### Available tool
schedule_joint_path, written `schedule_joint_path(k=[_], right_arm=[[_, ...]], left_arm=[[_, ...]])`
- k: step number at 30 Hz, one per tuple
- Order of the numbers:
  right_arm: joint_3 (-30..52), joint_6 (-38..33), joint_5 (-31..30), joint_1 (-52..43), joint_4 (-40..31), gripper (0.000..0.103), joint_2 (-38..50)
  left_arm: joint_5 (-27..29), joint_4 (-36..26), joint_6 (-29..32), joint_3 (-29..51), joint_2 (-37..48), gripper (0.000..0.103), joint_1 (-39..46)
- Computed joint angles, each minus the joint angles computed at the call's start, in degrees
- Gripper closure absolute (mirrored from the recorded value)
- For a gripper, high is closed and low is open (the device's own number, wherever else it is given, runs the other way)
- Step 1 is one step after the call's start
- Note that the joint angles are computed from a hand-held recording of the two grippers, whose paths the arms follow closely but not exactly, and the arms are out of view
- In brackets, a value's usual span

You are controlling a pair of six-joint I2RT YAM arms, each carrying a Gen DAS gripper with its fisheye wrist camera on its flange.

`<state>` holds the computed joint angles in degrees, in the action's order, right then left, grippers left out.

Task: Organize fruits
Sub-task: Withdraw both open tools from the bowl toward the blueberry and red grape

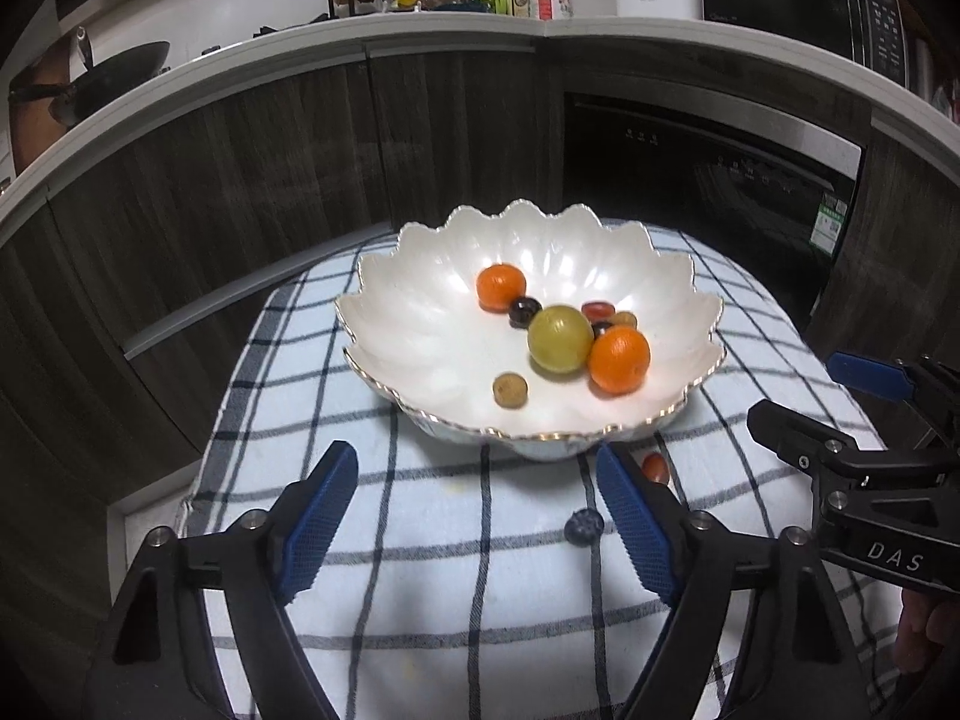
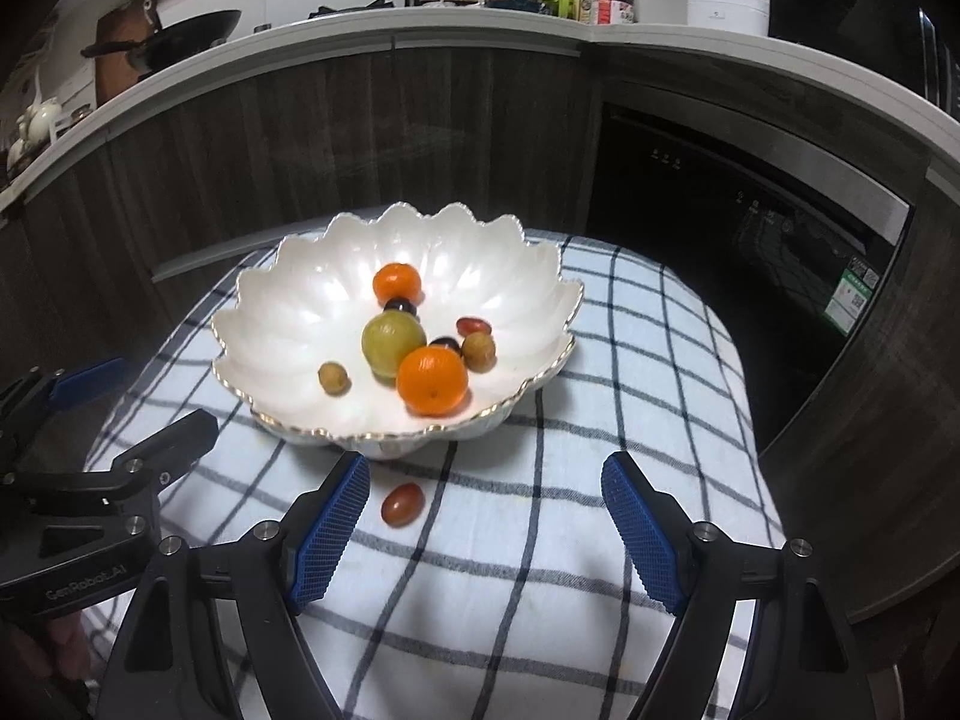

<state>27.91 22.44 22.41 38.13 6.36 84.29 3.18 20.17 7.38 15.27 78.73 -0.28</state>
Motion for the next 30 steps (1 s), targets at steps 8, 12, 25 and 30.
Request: schedule_joint_path(k=[8,12,25,30], right_arm=[[-2.2,-2.3,-3.2,-0.6,5.6,0.030,3.0],[-3.1,-4.4,-5.3,-1.4,8.5,0.030,4.3],[-2.3,-12.7,-14.7,-5.8,14.7,0.043,12.7],[-1.4,-16.0,-18.9,-7.6,16.7,0.045,16.2]], left_arm=[[-0.2,7.1,-0.5,-2.4,5.3,0.026,-2.1],[-0.3,10.3,-0.8,-3.3,8.0,0.027,-3.3],[-2.3,16.7,-1.7,-3.0,17.4,0.045,-8.5],[-2.4,17.5,-1.6,-1.9,20.8,0.053,-9.6]])
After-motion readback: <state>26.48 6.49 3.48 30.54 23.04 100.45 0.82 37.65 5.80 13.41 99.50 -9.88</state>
